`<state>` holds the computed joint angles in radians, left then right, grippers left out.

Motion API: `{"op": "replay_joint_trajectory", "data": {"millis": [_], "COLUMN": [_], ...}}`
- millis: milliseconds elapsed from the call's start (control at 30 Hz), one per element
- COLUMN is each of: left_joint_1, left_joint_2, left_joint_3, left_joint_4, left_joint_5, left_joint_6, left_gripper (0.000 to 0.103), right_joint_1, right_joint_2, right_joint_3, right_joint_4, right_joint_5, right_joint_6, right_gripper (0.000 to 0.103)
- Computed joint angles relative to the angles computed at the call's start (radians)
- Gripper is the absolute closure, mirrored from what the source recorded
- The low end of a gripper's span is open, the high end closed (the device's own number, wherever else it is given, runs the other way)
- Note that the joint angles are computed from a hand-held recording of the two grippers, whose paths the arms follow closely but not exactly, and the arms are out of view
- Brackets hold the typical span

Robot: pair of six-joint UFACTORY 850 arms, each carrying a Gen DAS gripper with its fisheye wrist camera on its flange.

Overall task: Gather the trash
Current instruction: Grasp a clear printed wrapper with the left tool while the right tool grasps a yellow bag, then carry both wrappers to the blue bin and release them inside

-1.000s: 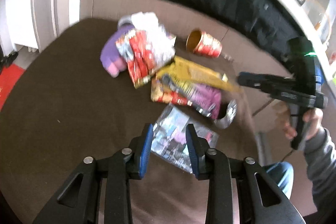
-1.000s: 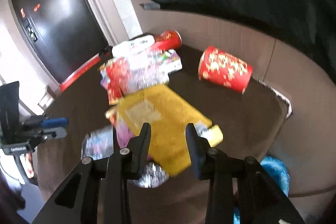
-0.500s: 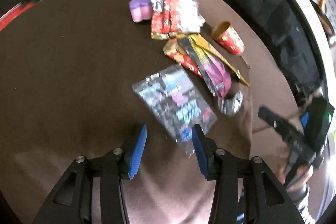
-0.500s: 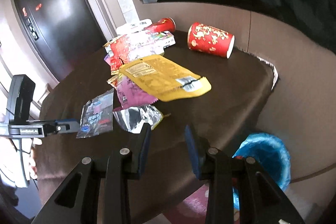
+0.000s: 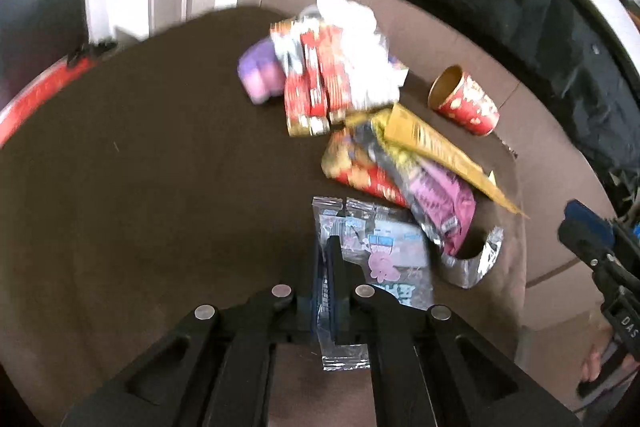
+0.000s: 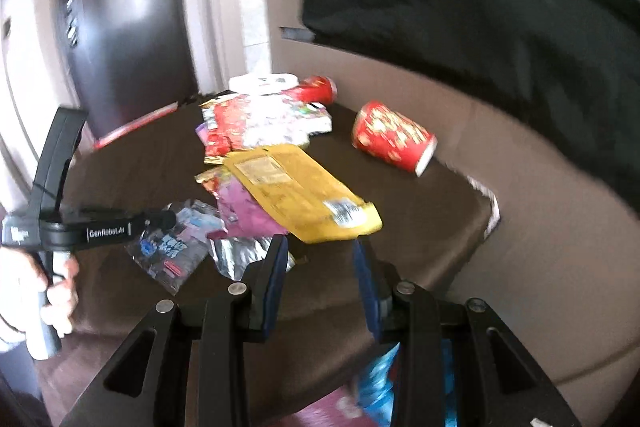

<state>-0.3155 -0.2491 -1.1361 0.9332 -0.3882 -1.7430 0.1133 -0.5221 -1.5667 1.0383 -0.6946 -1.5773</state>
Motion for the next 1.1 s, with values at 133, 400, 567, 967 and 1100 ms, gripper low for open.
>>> {"op": "replay_joint_trajectory", "data": {"millis": [133, 400, 567, 967, 1100], "left_joint_1": [0.011, 0.023, 0.019, -0.058, -0.102], "left_joint_2": [0.048, 0.111, 0.12, 0.084, -0.001], "left_joint_3": [0.024, 0.05, 0.039, -0.13, -0.241], "left_joint_4": [0.1, 0.215, 0.284, 0.386, 0.34], "left_joint_5": [-0.02, -0.058, -0.099, -0.142, -0.094], "left_joint_6": [-0.041, -0.044, -0.054, -0.026, 0.053], "left_gripper": [0.1, 0.1, 0.1, 0.1, 0.1], "right_joint_1": [0.047, 0.164, 0.184, -0.01, -0.067], "right_joint_2": [-0.001, -0.068, -0.132, -0.066, -0.006], "right_joint_3": [-0.017, -0.056, -0.164, -0.279, -0.22], "right_joint_4": [-0.089, -0.298, -0.334, 0.029, 0.066], "right_joint_5": [0.002, 0.247, 0.277, -0.039, -0.021], "right_joint_6": [-0.071, 0.036, 0.23, 0.285, 0.262], "right_gripper": [0.074, 0.081, 0.1, 0.103, 0.103]}}
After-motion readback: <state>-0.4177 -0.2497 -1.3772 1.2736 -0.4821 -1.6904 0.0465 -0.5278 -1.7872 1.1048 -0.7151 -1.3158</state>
